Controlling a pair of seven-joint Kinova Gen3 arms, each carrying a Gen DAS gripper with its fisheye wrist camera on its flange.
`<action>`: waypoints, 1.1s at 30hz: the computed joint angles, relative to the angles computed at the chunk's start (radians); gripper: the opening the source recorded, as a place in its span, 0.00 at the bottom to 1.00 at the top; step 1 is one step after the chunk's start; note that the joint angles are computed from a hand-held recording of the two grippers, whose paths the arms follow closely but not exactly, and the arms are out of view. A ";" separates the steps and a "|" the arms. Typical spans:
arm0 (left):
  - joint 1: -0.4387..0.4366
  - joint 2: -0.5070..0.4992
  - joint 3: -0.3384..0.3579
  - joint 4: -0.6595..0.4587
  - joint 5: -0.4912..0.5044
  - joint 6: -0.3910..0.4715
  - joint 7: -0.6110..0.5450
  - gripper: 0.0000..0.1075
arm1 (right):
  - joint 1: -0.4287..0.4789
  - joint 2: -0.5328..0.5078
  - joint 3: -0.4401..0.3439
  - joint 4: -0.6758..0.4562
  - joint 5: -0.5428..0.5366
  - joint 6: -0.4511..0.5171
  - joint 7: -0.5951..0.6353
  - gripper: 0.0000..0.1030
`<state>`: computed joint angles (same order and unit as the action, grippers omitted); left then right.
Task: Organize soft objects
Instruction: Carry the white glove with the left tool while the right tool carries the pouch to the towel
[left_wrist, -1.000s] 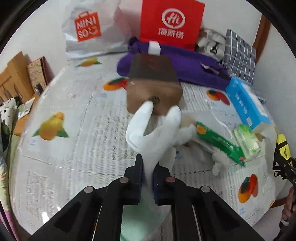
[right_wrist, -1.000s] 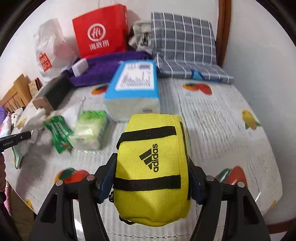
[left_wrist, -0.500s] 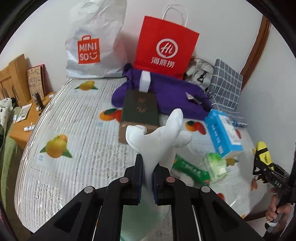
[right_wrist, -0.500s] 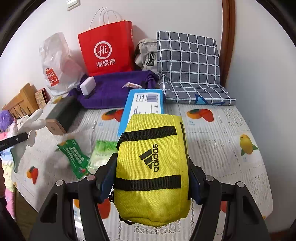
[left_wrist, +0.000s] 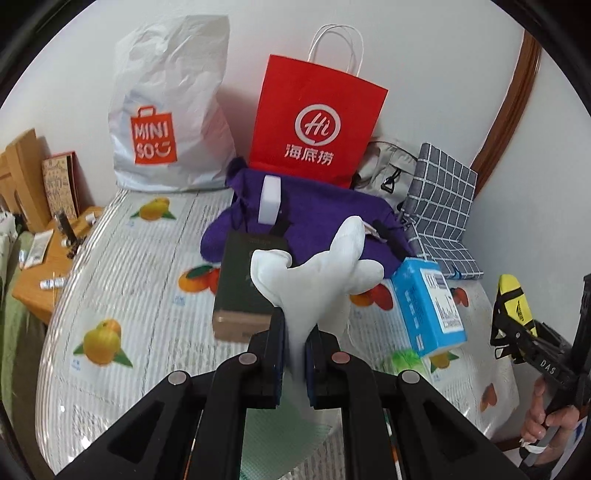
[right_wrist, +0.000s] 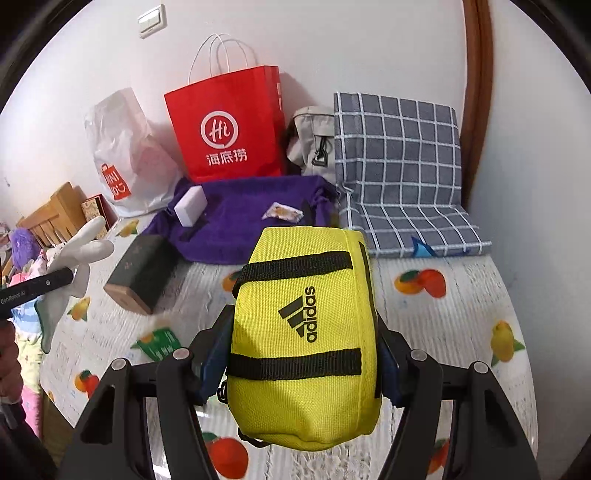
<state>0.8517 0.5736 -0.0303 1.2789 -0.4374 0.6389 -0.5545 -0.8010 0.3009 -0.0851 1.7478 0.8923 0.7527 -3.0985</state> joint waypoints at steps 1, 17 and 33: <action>-0.010 0.006 0.008 -0.015 0.007 0.006 -0.012 0.09 | 0.006 0.003 0.002 -0.013 0.000 0.000 0.013 0.64; -0.028 0.117 0.001 -0.307 0.029 0.155 -0.120 0.09 | 0.069 0.053 0.052 -0.163 -0.102 -0.047 0.218 0.65; -0.069 0.297 -0.004 -0.658 0.117 0.298 -0.274 0.09 | 0.132 0.150 0.106 -0.321 -0.268 -0.095 0.427 0.65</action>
